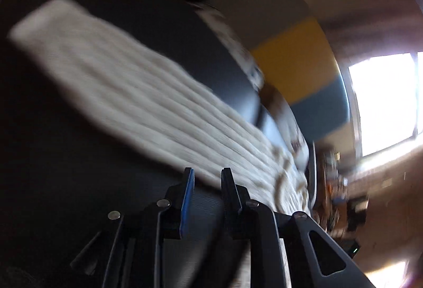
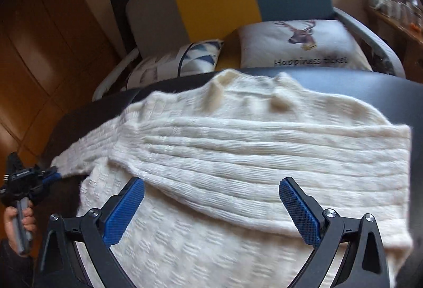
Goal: Fold clothes
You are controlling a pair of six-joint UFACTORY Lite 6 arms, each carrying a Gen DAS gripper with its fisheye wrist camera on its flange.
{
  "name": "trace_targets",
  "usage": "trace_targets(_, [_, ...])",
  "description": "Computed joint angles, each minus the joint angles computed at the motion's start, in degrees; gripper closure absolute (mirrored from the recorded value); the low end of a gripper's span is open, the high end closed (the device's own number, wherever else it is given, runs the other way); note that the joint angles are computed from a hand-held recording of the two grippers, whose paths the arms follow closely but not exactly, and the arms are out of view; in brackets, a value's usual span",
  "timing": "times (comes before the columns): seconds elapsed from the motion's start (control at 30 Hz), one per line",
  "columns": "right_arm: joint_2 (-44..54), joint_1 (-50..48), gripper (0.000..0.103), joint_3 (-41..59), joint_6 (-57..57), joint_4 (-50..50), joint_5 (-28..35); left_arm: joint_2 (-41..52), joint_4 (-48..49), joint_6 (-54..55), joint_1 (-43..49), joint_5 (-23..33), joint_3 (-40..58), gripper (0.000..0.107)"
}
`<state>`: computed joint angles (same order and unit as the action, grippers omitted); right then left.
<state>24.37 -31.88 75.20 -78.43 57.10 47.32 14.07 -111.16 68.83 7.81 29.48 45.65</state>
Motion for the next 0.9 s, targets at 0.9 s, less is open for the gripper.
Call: trace_targets(0.9, [-0.9, 9.7, 0.0, -8.0, -3.6, 5.3, -11.4, 20.1, -9.6, -6.7, 22.4, 17.5, 6.2, 0.099])
